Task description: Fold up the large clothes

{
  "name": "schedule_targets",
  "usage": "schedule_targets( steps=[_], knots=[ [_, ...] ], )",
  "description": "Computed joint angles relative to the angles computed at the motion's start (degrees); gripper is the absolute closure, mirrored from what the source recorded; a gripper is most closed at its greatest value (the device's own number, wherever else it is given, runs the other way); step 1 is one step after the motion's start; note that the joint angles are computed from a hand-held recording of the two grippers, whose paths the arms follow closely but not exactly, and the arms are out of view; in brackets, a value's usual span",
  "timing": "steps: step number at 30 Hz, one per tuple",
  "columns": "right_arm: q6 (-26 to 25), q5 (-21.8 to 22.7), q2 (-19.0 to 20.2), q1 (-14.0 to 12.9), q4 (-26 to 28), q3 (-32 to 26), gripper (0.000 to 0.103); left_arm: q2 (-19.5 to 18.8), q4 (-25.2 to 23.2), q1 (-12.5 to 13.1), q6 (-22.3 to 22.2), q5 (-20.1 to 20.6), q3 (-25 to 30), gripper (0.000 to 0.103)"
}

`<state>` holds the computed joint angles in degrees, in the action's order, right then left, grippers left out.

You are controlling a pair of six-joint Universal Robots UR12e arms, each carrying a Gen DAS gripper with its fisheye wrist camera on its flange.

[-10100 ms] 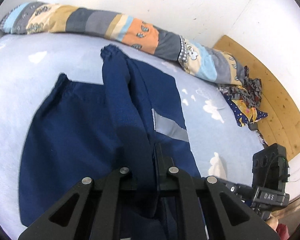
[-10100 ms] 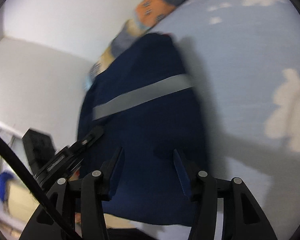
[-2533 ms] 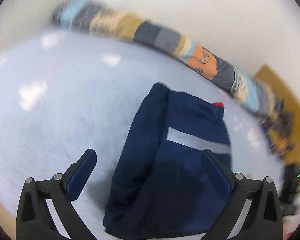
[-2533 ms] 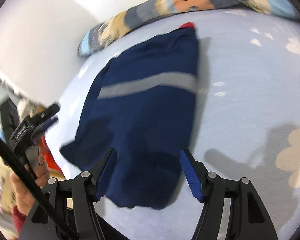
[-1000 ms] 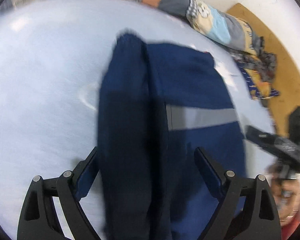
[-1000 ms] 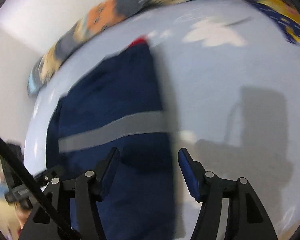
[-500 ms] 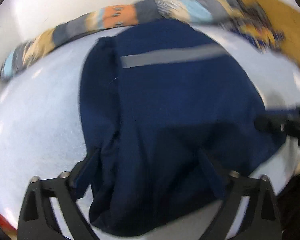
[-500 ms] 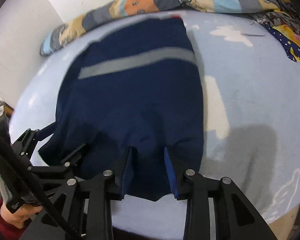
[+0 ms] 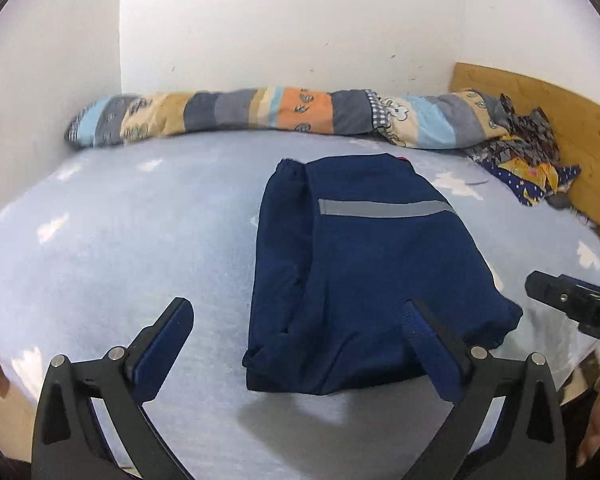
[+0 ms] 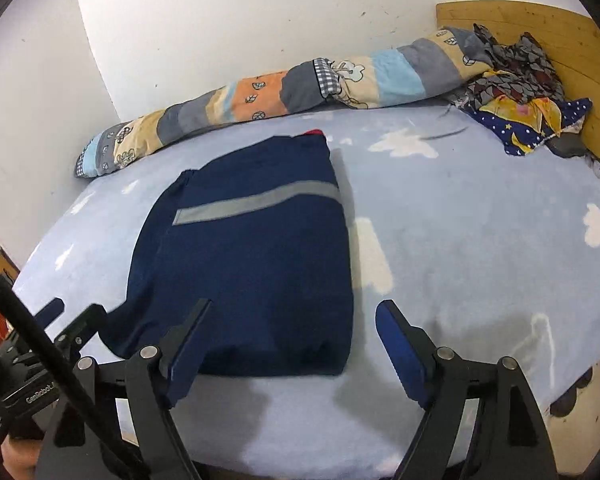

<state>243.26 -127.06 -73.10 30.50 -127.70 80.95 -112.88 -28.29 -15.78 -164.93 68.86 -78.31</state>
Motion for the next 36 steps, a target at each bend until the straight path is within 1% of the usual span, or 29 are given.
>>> schedule_targets(
  steps=[1, 2, 4, 6, 8, 11, 15, 21, 28, 36],
  knots=[
    [0.86, -0.78, 0.37, 0.32, 1.94, -0.85, 0.017, -0.23, 1.25, -0.78, 0.95, 2.28, 0.0, 0.0],
    [1.0, -1.3, 0.66, 0.45, 3.33, -1.49, 0.015, -0.36, 1.66, -1.25, 1.76, 4.24, 0.06, 0.0],
    [0.9, -2.13, 1.47, 0.5, 5.93, -3.15, 0.013, -0.97, 0.99, -2.34, 2.52, 8.28, 0.94, 0.0],
    [0.76, -3.65, 1.81, 0.73, 7.65, -3.9, 0.011, -1.23, -0.16, -2.43, 2.27, 9.11, 1.36, 0.0],
    [0.45, -4.12, 2.06, 0.88, 7.94, -4.38, 0.01, -1.54, -1.11, -2.44, 1.66, 9.69, 1.83, 0.0],
    [-0.71, -4.04, 2.41, 1.02, 8.14, -5.0, 0.01, -1.73, -0.48, -2.6, 1.4, 11.36, 1.82, 0.0],
    [-1.26, -4.26, 2.67, 1.22, 8.69, -5.51, 0.01, -1.6, 0.74, -2.55, 0.74, 12.26, 1.52, 0.0],
    [-1.47, -4.97, 2.8, 1.44, 9.38, -5.76, 0.01, -1.37, 0.77, -2.61, 1.45, 12.98, 1.33, 0.0],
    [-2.03, -5.11, 3.01, 1.59, 9.91, -6.14, 0.01, -1.19, 0.94, -2.36, 0.89, 12.45, 1.29, 0.0],
    [-2.6, -5.14, 3.03, 1.54, 9.74, -6.12, 0.01, -1.17, 0.08, -2.26, 0.48, 11.88, 1.57, 0.0]
  ],
)
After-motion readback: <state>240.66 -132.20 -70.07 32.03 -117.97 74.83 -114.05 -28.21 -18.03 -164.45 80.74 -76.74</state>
